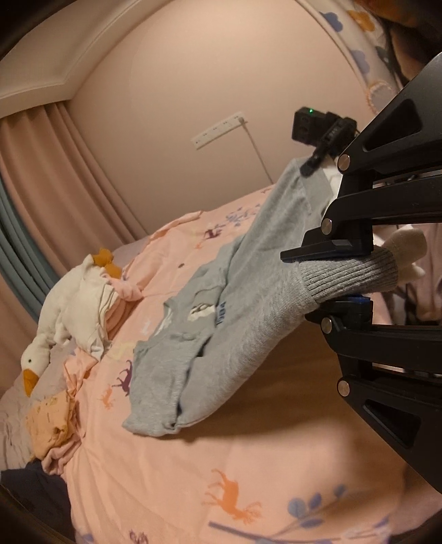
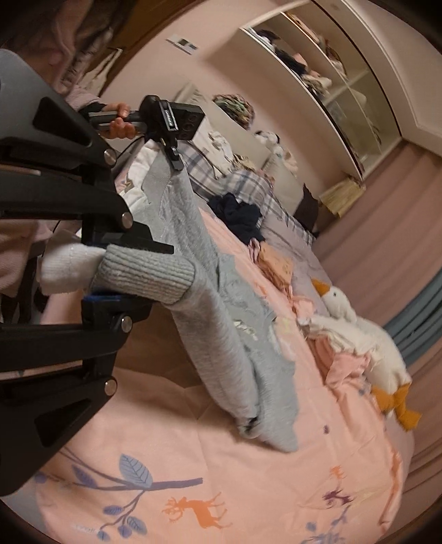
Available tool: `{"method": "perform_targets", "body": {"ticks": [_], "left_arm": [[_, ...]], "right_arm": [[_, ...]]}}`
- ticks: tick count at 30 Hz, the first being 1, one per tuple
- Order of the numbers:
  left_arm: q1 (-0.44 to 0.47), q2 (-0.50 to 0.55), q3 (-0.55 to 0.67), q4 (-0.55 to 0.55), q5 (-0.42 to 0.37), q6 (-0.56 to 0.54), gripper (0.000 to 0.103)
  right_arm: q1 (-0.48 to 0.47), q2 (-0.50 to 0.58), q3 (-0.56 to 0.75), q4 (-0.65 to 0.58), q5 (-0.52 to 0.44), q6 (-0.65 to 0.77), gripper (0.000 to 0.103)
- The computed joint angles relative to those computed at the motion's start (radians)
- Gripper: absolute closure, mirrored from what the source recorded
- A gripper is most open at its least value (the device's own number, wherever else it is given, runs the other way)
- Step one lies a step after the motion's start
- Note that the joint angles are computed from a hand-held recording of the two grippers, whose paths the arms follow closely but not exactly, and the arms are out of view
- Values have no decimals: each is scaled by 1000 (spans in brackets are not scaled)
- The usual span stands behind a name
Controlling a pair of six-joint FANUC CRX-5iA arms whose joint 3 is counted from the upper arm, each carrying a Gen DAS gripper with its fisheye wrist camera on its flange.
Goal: Fold small clothes
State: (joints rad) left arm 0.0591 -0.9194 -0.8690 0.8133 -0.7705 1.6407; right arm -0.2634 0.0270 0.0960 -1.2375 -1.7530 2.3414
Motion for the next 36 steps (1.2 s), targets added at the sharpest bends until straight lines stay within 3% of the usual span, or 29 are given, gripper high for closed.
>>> {"method": "perform_targets", "body": {"ticks": [5, 9, 13, 19, 25, 31, 35, 36], "left_arm": [[69, 47, 8, 20, -25, -5, 91], [107, 142, 29, 96, -9, -93, 91], [144, 279, 59, 216, 31, -220, 91], [176, 510, 138, 360, 69, -324, 91], [208, 723, 274, 326, 37, -284, 91], [239, 888, 382, 222, 9, -135, 91], [255, 933, 407, 202, -12, -94, 91], [259, 941, 414, 195, -17, -84, 86]], "right_arm": [[14, 21, 36, 5, -2, -50, 82], [60, 92, 94, -11, 43, -162, 80], [125, 163, 183, 0, 110, -277, 80], [221, 324, 372, 27, 205, -482, 80], [307, 477, 545, 108, 287, -683, 80], [371, 611, 700, 220, 295, -863, 76], [369, 692, 783, 221, 256, -982, 62], [361, 701, 792, 203, 255, -992, 58]]}}
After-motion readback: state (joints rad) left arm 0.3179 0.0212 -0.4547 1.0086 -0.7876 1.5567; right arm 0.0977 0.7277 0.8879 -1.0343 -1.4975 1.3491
